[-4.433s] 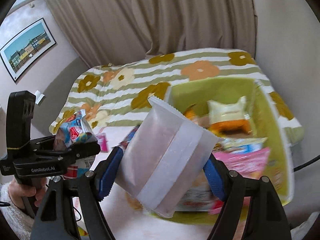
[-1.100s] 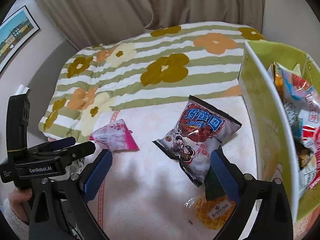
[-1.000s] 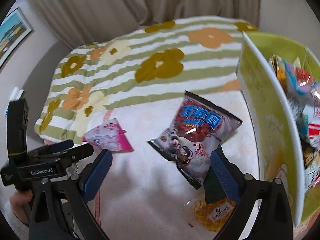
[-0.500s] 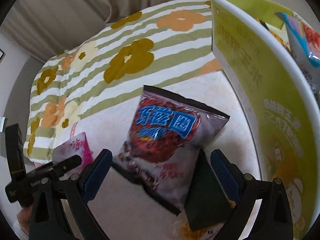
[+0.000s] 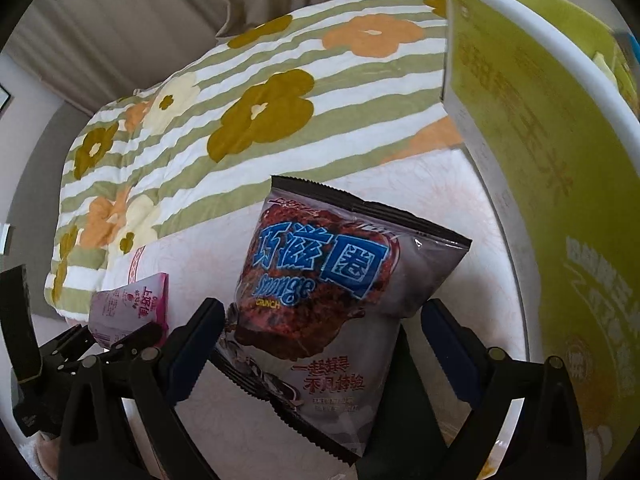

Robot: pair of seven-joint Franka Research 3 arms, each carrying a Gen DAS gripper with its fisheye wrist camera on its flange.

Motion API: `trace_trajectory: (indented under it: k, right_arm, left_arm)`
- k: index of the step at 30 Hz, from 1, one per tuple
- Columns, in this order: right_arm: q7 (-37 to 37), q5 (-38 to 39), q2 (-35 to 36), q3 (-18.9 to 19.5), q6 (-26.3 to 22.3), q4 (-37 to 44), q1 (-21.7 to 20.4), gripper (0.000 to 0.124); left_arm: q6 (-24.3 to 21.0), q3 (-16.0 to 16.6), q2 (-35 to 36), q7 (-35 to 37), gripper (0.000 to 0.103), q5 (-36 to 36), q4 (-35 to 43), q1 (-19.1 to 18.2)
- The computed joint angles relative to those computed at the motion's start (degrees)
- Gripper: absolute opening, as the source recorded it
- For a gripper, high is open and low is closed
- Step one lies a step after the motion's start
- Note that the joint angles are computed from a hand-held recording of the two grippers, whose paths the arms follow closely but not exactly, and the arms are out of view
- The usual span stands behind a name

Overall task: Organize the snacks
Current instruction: 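Grasp the pink-white bag with the left tool while the right tool grasps the purple crunch bag, then carry both bags over the box and open the left tool to drop its bag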

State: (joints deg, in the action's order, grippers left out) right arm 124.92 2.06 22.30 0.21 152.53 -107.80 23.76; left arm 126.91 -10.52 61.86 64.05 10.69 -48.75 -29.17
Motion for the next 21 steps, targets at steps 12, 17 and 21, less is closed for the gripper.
trace_trajectory:
  k: [12, 17, 21]
  right_arm:
    - [-9.15, 3.30, 4.00, 1.64, 0.07, 4.01, -1.04, 0.098]
    - [-14.97, 6.53, 4.45, 3.33, 2.04, 3.35, -1.60, 0.070]
    - [-16.71, 5.72, 2.38, 2.82, 3.99, 1.70, -0.50, 0.063]
  left_arm:
    - [7.73, -1.05, -8.84, -4.93, 0.049, -0.57, -13.70, 2.33]
    - [9.75, -1.49, -11.90, -6.69, 0.049, -0.20, -18.64, 3.08]
    - [11.76, -1.60, -14.69, -8.26, 0.049, 0.47, -22.44, 3.44]
